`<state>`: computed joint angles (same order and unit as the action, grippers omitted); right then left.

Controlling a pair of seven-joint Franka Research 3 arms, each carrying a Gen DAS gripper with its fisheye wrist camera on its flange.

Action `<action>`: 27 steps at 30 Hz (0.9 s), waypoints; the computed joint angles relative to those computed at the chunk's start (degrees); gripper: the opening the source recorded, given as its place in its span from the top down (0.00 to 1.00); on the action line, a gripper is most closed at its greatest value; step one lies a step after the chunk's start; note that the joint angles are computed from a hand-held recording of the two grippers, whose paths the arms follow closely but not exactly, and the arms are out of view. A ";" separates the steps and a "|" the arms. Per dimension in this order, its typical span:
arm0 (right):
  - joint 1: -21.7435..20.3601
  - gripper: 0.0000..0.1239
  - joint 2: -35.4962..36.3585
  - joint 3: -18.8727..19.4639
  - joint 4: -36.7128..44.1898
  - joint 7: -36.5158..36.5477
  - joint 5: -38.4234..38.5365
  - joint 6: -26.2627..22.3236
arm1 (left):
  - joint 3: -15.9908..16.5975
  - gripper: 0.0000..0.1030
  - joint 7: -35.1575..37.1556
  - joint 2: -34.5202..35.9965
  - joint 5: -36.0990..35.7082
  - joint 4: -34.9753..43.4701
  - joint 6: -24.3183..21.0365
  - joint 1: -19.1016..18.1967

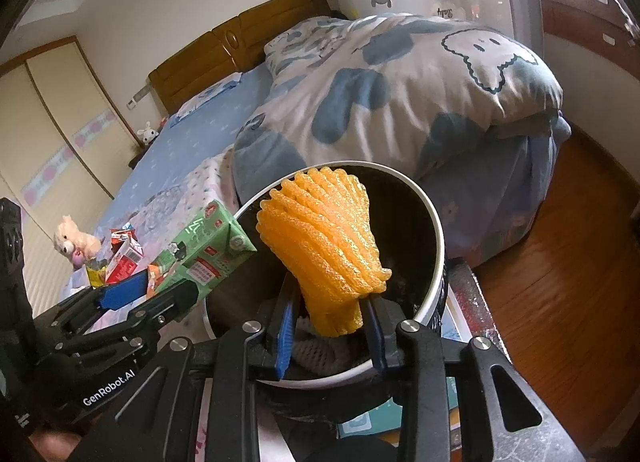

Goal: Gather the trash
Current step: 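Open both tools to drop the carton and foam net into the bin, then move both open tools back over the remaining trash on the bed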

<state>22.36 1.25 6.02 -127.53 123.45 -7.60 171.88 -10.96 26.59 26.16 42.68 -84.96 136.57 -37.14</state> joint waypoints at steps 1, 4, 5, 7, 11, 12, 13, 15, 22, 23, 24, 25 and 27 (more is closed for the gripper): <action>-0.03 0.70 0.03 0.07 0.02 -0.60 0.80 0.02 | -0.03 0.47 0.04 0.01 -0.05 -0.04 0.18 0.05; -0.08 0.66 -0.01 0.08 -0.01 -1.61 2.11 0.17 | -0.01 0.47 0.07 -0.07 0.09 -0.07 0.09 -0.12; -0.08 0.64 -0.14 -0.02 -0.16 -1.03 1.60 0.44 | 0.05 0.47 -0.08 -0.16 0.24 -0.16 0.00 -0.20; -0.12 0.62 -0.31 -0.07 -0.39 0.10 0.62 0.91 | 0.04 0.47 -0.49 -0.63 0.39 -0.83 0.27 -0.15; -0.27 0.50 -0.85 0.13 -1.09 1.86 -0.66 1.97 | -0.12 0.44 -2.52 -3.06 0.74 -4.39 1.41 0.46; -0.32 0.46 -0.98 0.20 -1.25 2.29 -1.10 2.34 | -0.18 0.44 -3.27 -3.87 0.98 -5.62 1.72 0.67; -0.37 0.46 -1.13 0.28 -1.44 3.11 -1.94 2.80 | -0.29 0.43 -3.88 -4.52 1.23 -6.60 1.90 0.89; -0.42 0.45 -1.43 0.61 -1.78 4.59 -3.16 3.49 | -0.53 0.42 -5.55 -6.29 1.86 -9.34 2.41 1.44; -0.46 0.33 -1.58 1.74 -2.40 10.97 -9.30 5.43 | -1.99 0.42 -10.79 -11.53 2.71 -17.86 3.41 4.12; -0.34 0.33 -1.56 1.87 -2.37 12.05 -10.39 5.39 | -2.24 0.41 -11.34 -12.16 2.80 -18.78 3.54 4.52; -0.23 0.33 -1.55 1.93 -2.39 12.45 -10.70 5.46 | -2.45 0.42 -12.09 -13.04 2.87 -20.05 3.78 4.95; -0.08 0.33 -1.56 2.03 -2.41 13.30 -11.42 5.55 | -2.69 0.41 -12.74 -13.86 2.94 -21.19 3.97 5.37; 0.12 0.33 -1.56 2.16 -2.42 14.71 -12.64 5.75 | -3.15 0.41 -13.99 -15.49 3.12 -23.41 4.24 6.19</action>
<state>22.48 -0.32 8.18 -129.95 138.16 -20.24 177.63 -14.11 12.61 10.67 45.80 -108.37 140.81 -30.95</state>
